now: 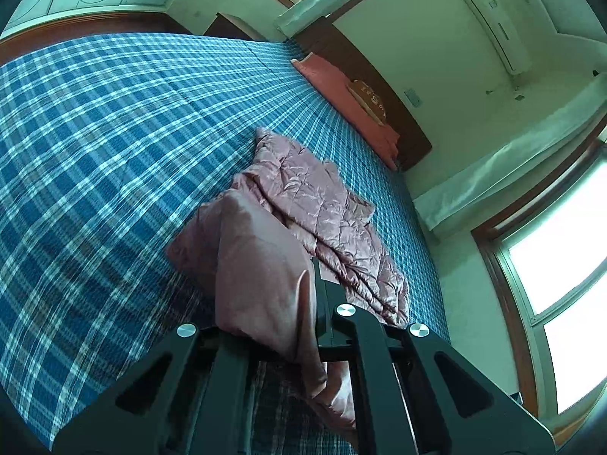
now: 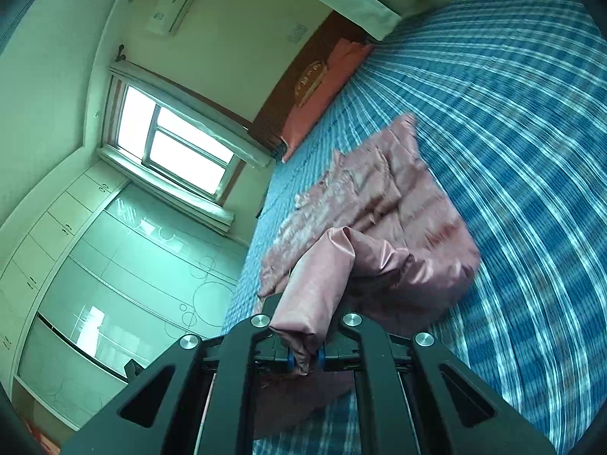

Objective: Fold large clothes
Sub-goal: 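Grasp the jacket hem with both grippers and lift it toward the collar, then lay the hem over the jacket body and open both grippers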

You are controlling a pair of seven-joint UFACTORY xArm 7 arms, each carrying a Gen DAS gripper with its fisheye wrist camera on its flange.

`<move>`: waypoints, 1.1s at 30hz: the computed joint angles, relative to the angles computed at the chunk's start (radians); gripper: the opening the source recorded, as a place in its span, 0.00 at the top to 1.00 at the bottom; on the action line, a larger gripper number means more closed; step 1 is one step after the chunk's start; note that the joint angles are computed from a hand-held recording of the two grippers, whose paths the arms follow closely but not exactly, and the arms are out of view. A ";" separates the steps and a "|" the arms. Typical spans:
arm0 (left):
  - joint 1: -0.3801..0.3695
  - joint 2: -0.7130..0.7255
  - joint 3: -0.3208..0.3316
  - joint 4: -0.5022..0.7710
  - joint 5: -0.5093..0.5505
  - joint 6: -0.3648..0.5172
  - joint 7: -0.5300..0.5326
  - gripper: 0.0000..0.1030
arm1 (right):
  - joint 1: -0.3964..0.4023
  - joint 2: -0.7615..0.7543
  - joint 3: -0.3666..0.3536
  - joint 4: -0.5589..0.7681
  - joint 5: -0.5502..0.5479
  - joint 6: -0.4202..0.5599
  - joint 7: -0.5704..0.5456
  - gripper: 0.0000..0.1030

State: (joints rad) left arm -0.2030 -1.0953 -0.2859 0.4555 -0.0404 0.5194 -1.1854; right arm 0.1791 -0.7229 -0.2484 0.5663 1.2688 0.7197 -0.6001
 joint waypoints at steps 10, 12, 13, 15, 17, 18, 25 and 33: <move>0.144 0.593 0.090 0.334 0.080 -0.189 0.166 0.95 | 0.010 0.596 0.040 0.517 0.223 -0.016 -0.094 0.93; 0.167 0.718 0.090 0.431 0.111 -0.184 0.179 0.95 | -0.010 0.702 0.067 0.625 0.214 -0.028 -0.067 0.93; 0.174 0.787 0.094 0.487 0.126 -0.175 0.183 0.95 | -0.020 0.766 0.081 0.694 0.195 -0.035 -0.041 0.93; 0.174 0.902 0.110 0.584 0.156 -0.151 0.185 0.96 | -0.038 0.875 0.108 0.813 0.154 -0.052 0.000 0.93; 0.171 1.020 0.131 0.693 0.210 -0.125 0.171 0.95 | -0.048 0.984 0.129 0.939 0.091 -0.078 0.060 0.93; 0.166 1.064 0.143 0.735 0.240 -0.114 0.159 0.95 | -0.053 1.043 0.137 1.007 0.056 -0.087 0.095 0.93; 0.086 1.360 0.246 1.050 0.275 -0.012 0.202 0.95 | -0.067 1.342 0.158 1.351 -0.185 -0.095 0.339 0.93; 0.042 1.465 0.290 1.186 0.234 0.009 0.281 0.70 | -0.120 1.420 0.226 1.444 -0.313 -0.087 0.431 0.64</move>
State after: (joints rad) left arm -0.1608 0.3699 0.0045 1.6416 0.1932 0.5284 -0.9048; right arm 0.0595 0.6971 -0.0220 2.0108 0.9556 0.6324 -0.1692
